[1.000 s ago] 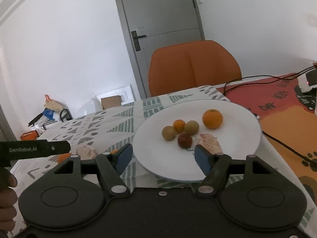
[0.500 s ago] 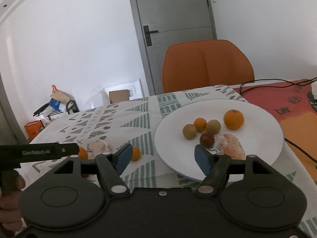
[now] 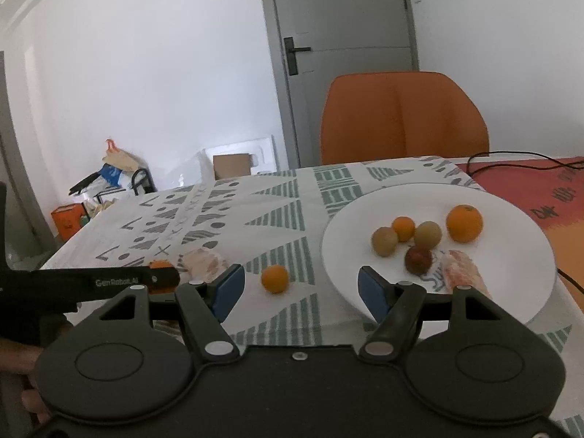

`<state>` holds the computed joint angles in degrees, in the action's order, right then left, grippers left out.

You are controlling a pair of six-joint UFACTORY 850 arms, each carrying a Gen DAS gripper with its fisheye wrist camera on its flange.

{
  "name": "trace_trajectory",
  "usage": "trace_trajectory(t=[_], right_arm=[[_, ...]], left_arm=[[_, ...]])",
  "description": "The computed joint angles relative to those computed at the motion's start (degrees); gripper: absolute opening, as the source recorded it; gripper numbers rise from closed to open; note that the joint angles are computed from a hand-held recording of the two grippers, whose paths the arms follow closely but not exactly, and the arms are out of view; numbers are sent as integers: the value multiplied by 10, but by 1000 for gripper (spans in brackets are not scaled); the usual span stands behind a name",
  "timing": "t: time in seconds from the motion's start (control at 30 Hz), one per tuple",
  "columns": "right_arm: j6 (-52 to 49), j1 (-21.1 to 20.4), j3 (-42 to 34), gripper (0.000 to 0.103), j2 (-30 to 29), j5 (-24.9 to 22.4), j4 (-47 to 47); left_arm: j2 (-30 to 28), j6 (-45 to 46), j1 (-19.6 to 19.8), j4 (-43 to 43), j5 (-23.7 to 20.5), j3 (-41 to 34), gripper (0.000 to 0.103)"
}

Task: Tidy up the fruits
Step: 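Grasp another orange from the pile with the left gripper, then grasp a small apricot with the right gripper while the left holds the orange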

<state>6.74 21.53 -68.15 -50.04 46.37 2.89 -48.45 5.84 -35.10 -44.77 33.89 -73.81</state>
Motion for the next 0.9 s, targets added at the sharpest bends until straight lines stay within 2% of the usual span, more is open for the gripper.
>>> trace_trajectory(t=[0.1,0.2,0.33,0.57,0.9], right_arm=[[-6,3,-7,68,-2,-8,-1],[-19,8,-14,62,-6,-12,7],[-18,11,-31,46,-13,-36,1],[-55,22,-72,44,-35,-74,29],[-145,33,-118,42,-62,-99,98]], left_arm=[[5,-11,2,5,2,9,39],[12,-30,6,18,4,20,39],[21,-53,11,34,15,35,39],[37,-68,20,35,27,55,39],[46,-53,22,7,43,66,39]])
